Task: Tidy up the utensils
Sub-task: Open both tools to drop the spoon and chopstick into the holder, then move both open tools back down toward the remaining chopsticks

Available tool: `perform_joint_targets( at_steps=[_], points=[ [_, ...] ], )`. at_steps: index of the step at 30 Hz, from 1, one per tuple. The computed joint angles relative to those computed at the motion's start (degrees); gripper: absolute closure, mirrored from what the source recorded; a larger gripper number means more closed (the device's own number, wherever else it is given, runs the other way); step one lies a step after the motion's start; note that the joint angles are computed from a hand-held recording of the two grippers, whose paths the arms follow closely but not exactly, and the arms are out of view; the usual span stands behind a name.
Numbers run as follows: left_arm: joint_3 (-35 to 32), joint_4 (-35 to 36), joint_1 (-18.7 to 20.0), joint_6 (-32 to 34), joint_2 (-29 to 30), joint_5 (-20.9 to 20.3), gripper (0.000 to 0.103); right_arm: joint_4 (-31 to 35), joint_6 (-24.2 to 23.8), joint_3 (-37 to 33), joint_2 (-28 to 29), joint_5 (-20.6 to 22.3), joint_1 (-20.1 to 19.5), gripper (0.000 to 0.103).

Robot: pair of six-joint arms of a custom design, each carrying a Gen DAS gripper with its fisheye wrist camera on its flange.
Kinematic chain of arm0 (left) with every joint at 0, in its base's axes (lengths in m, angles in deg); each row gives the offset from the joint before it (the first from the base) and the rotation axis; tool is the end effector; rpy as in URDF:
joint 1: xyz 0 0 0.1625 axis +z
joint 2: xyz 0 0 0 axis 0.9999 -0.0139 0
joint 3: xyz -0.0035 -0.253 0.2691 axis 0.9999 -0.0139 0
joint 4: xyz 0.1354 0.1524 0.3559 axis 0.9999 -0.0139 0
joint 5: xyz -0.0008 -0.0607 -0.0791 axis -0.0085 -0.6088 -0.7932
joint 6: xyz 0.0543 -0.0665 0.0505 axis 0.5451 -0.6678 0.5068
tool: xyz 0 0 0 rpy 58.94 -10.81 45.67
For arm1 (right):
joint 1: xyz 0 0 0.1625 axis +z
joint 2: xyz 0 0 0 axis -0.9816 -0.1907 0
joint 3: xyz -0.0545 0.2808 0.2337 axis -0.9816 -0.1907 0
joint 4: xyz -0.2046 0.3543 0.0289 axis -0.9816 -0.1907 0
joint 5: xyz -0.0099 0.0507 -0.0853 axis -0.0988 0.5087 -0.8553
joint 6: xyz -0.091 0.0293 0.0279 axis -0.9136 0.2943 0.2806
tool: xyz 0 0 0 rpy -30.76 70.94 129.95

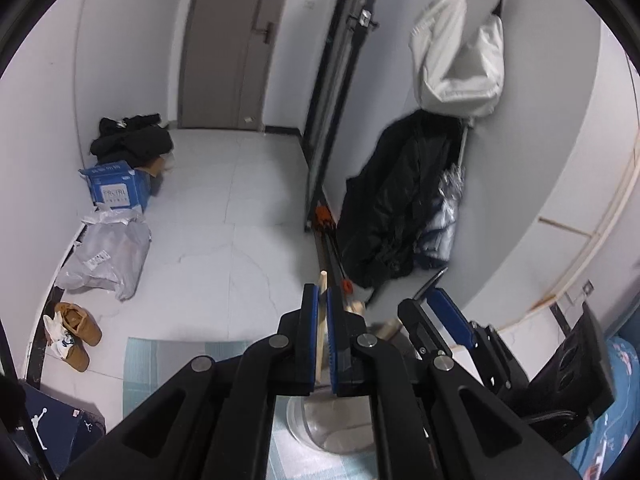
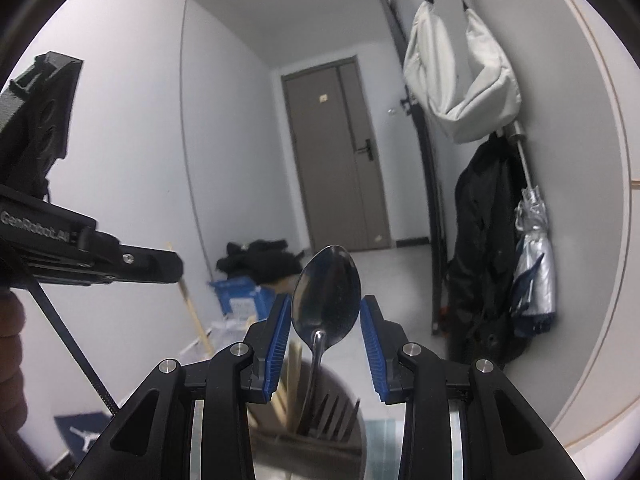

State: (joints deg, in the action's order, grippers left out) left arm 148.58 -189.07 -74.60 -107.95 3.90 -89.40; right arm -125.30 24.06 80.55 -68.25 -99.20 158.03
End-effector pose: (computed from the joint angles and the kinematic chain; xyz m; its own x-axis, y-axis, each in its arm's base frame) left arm -0.5772 -0.3744 0.0898 -0.8611 -0.0532 -0.5057 0.3631 0.6318 -0.6848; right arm 0.0927 -0.4310 0.4881 -0.7152 -0.5277 0.4582 -0.6522 0.2682 -0.7090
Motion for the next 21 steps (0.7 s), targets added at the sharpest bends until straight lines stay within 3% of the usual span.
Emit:
perform_joint_targets(
  at_steps=[4,7,8,10,12,15,17,19,21],
  points=[
    [1.5,-3.7,0.3,2.0,-0.7,-3.4,0.101,6.1,-3.0,-0.7,-2.1,0.0,-0.5,0.069],
    [0.8,1.7,-0.6,-1.6,-0.8,-2.2,0.097,11.5,-4.0,-2.0,-3.5,0.3,-1.4,0.068],
    [0.6,3.4,-1.0,-3.4,-0.9,-1.7,0.092,12.9,-4.4,-2.3,-4.1,0.6,-1.7,0.068],
    [1.3,4.3,-1.5,-6.6,-1.8,-1.4,0.068,15.4,-5.2,-2.8,-5.2,0.8,-2.0,0.067],
    [1.5,7.6,-2.1,-11.5,-2.4,-0.3,0.056,17.1,-5.5,-3.3,-6.0,0.3,-2.0,0.064],
    [0.5,15.7,-3.4,-20.1,-3.0,0.6,0.054,19.9,-5.5,-3.9,-7.8,0.4,-2.6,0.057],
    [-0.4,20.6,-4.3,-25.1,-3.0,0.8,0.046,21.4,-5.3,-4.2,-9.2,0.4,-2.9,0.051],
    [-1.5,25.5,-5.5,-30.1,-2.7,1.6,0.032,22.9,-5.6,-4.2,-10.9,1.0,-3.4,0.046],
    [-3.0,30.1,-6.6,-34.1,-2.0,2.5,0.026,24.4,-6.2,-4.3,-12.5,1.9,-3.8,0.043]
  ],
)
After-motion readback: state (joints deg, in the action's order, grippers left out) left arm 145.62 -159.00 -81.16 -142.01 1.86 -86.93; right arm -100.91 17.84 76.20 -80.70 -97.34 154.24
